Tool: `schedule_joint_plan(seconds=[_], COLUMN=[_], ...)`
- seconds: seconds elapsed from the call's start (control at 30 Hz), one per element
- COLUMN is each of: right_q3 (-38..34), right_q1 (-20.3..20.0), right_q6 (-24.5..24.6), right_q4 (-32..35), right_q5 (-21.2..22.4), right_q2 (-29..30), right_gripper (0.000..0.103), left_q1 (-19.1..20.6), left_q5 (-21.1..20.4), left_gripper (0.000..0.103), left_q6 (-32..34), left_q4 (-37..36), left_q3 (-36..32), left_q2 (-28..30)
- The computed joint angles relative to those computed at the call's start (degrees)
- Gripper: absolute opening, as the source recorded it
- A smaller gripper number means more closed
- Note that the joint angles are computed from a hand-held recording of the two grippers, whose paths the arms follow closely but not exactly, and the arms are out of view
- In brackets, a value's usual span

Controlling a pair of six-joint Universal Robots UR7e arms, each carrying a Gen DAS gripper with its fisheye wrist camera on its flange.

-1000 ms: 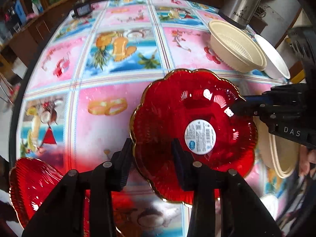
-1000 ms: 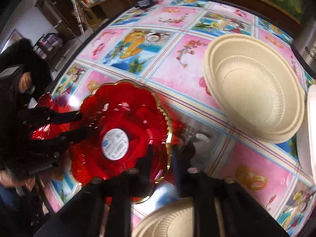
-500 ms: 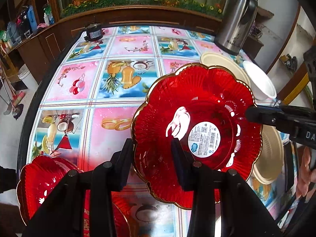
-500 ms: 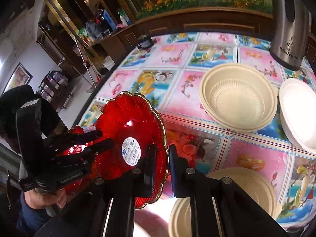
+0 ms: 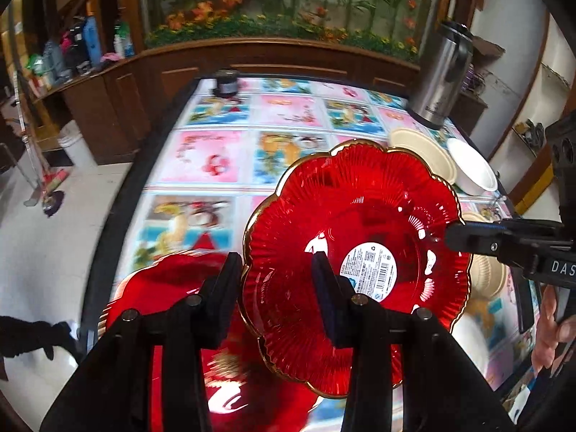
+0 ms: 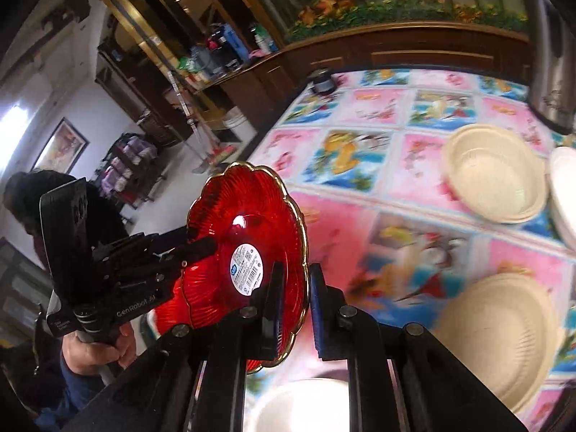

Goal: Organize plates and bowls
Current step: 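Carry the small red plate onto the large red plate and release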

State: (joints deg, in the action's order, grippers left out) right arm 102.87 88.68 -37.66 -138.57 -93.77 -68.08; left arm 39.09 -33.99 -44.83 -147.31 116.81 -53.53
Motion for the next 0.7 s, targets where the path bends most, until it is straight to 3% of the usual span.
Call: schedule_joint_plan(seconds=[0.3, 0.7], right_q3=[5.74, 7.21], right_q1=[4.33, 5.65], right_q6=[0.87, 0.78], right_q4=[-2.52, -7.89], right_q5=[-0.96, -9.81], right_q2=[3.19, 11.1], right_gripper=[0.015, 0.016], left_q1=[0.25, 4.23], left_q5=[0.9, -0.75], left_gripper=[0.037, 0.037], left_q6=[-12.26, -11.75], left_q4=[6.98, 1.45], left_q3=[11.21, 15.08], left_q2=[-10.45, -10.57])
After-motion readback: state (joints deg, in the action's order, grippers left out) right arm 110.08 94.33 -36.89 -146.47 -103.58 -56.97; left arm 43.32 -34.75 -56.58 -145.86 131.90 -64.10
